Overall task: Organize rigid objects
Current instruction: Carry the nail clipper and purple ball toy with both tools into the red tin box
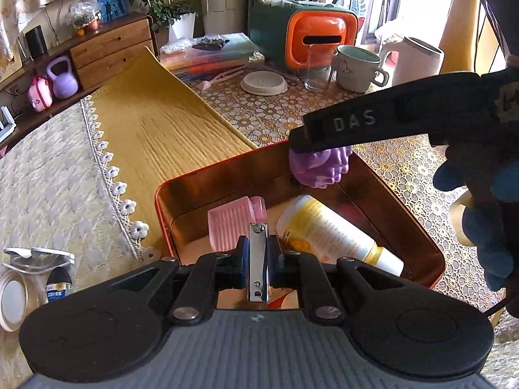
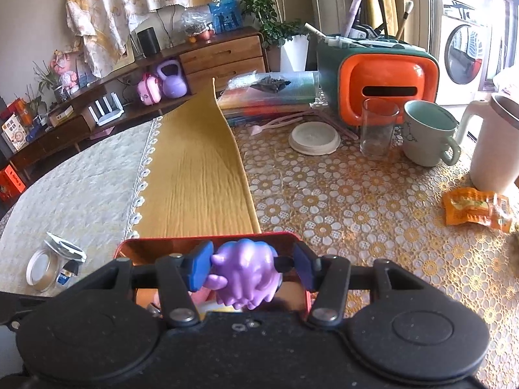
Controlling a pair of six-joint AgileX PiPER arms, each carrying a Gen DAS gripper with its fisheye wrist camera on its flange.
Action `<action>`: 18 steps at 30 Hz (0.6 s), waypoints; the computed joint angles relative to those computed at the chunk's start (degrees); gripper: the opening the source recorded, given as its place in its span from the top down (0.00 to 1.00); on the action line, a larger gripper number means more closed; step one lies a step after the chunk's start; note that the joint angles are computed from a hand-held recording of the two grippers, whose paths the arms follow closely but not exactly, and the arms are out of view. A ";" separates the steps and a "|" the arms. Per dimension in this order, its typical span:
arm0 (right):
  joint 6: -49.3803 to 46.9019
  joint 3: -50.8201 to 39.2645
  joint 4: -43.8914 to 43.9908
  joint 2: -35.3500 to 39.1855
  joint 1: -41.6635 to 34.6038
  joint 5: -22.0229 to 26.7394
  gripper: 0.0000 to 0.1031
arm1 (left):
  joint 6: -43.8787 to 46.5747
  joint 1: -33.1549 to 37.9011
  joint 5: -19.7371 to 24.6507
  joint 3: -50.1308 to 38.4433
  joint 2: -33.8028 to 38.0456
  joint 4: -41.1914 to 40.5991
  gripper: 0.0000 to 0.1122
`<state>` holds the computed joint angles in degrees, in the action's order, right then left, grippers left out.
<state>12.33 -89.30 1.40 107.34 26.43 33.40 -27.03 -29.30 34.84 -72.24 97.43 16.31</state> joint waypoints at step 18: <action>5.57 2.01 -5.98 1.65 2.25 -0.51 0.47 | 3.85 1.90 -1.58 1.64 0.69 -6.52 0.90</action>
